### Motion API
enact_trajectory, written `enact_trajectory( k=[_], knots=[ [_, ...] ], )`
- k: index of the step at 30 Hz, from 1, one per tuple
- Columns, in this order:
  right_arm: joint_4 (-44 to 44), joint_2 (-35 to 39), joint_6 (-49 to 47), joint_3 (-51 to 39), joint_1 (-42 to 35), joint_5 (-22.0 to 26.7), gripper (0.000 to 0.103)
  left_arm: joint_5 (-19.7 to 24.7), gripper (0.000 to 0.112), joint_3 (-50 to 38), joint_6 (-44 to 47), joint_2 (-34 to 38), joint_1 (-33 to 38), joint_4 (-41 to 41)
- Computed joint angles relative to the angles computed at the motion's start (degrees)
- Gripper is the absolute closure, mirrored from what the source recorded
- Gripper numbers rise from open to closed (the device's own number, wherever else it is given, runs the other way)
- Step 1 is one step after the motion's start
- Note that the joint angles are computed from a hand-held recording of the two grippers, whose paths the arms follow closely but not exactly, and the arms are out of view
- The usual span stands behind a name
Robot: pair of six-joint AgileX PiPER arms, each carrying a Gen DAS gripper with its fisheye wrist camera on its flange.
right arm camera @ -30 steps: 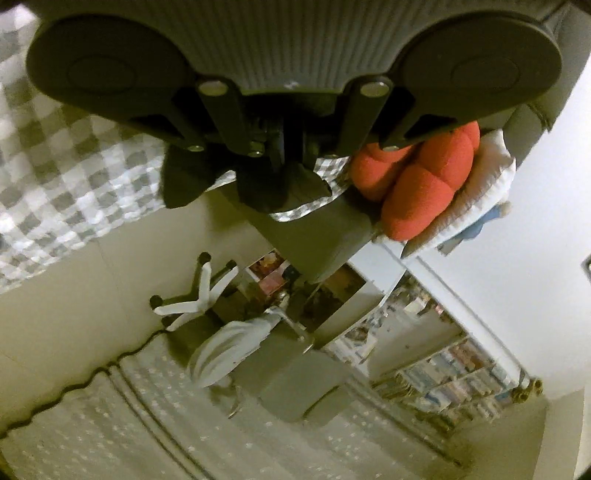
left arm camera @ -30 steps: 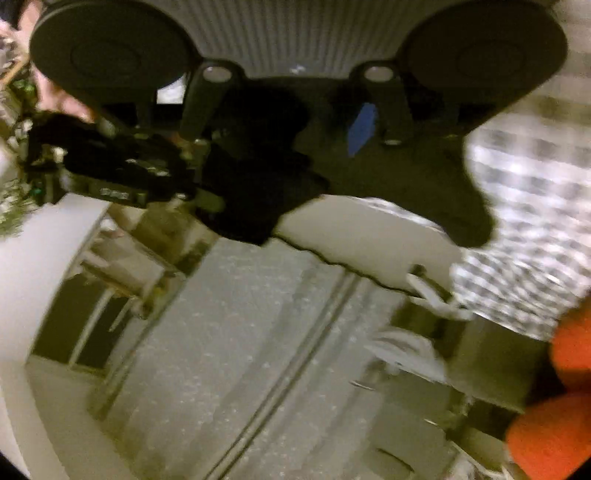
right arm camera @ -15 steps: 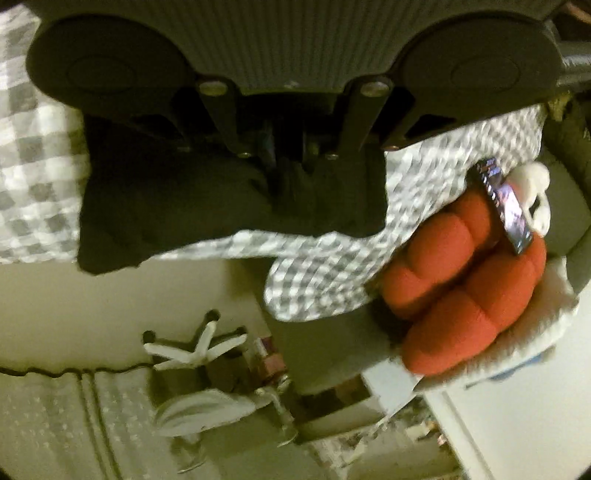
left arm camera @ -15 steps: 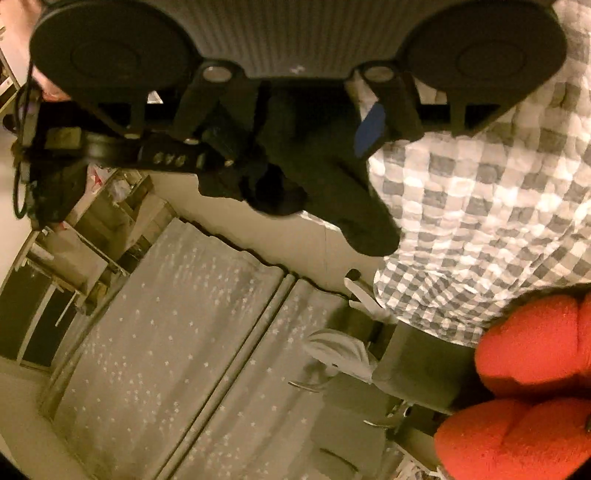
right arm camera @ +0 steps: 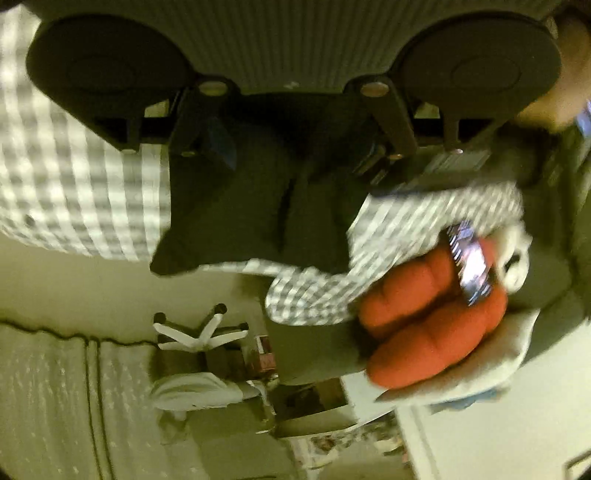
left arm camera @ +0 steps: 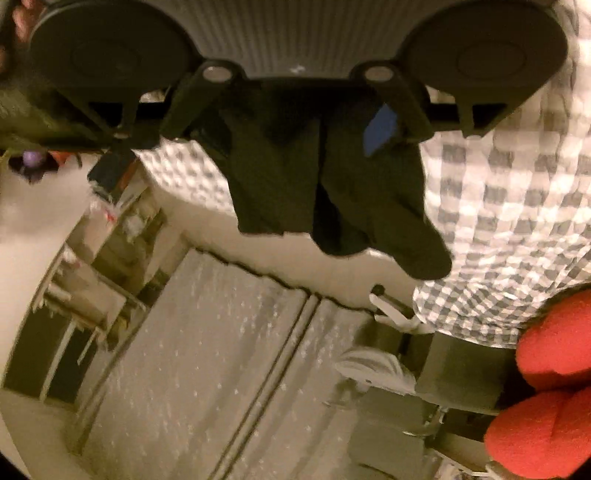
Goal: Fold clothes
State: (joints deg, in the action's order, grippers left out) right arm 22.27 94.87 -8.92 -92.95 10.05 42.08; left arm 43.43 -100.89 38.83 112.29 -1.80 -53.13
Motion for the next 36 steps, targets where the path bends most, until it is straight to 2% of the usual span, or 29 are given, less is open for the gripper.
enact_trajectory(
  k=[2, 3, 6, 8, 9, 12, 14, 16, 18, 19, 21, 22, 23, 24, 29, 32, 36],
  knots=[
    [-1.8, -8.6, 2.6, 11.5, 2.6, -3.6, 0.032, 0.1, 0.033, 1.6, 0.7, -1.3, -0.2, 0.2],
    [-5.5, -13.0, 7.3, 16.9, 5.2, -5.8, 0.032, 0.1, 0.033, 2.3, 1.3, -1.8, -0.3, 0.0],
    [-22.0, -23.0, 24.5, 28.5, 14.4, -7.8, 0.036, 0.3, 0.033, 3.9, 3.7, -3.2, -0.7, -0.8],
    [-33.5, -30.0, 35.9, 35.4, 22.1, -6.5, 0.036, 0.1, 0.033, 4.2, 4.7, -3.3, -1.4, -0.4],
    [-38.8, -33.0, 41.7, 38.0, 26.4, -4.6, 0.037, -0.1, 0.033, 4.3, 4.9, -3.3, -1.8, -0.1],
    [-52.8, -37.6, 58.8, 43.1, 39.4, 4.1, 0.05, 0.6, 0.033, 1.9, 2.2, -1.2, -2.8, 1.2],
    [-61.7, -37.7, 70.3, 45.8, 50.0, 10.7, 0.053, 0.6, 0.033, 0.0, 0.3, 0.4, -3.4, 2.0],
    [-69.8, -34.8, 80.8, 47.8, 58.4, 16.4, 0.062, 0.2, 0.033, -1.9, -2.1, 1.9, -4.3, 3.8],
    [-73.9, -32.4, 84.9, 49.0, 61.2, 19.4, 0.081, -1.6, 0.035, -2.5, -3.7, 2.5, -5.5, 6.1],
    [-75.8, -31.7, 86.5, 49.8, 62.4, 20.7, 0.083, -2.5, 0.039, -2.8, -4.6, 2.7, -6.0, 7.3],
    [-76.6, -30.5, 85.9, 49.3, 62.7, 22.0, 0.091, -2.6, 0.063, -4.1, -5.7, 3.5, -6.7, 9.1],
    [-76.4, -30.6, 85.9, 49.1, 62.9, 22.3, 0.094, -1.6, 0.088, -5.3, -5.8, 4.1, -6.7, 9.3],
    [-76.2, -30.7, 85.9, 49.0, 63.1, 22.5, 0.098, -0.7, 0.104, -6.3, -6.6, 4.5, -6.7, 9.8],
    [-76.4, -31.8, 86.9, 49.0, 63.2, 22.2, 0.098, -0.3, 0.109, -6.7, -6.7, 4.7, -6.6, 9.6],
    [-78.0, -35.7, 91.1, 48.1, 65.5, 21.7, 0.098, 1.2, 0.111, -6.3, -2.6, 4.6, -4.7, 3.4],
    [-76.5, -38.8, 92.9, 48.8, 63.1, 16.1, 0.098, 0.3, 0.111, -5.4, -0.7, 3.9, -3.5, -1.3],
    [-71.8, -37.4, 88.2, 49.9, 58.8, 10.1, 0.098, -2.4, 0.111, -4.3, -0.4, 3.1, -3.0, -3.0]
  ],
)
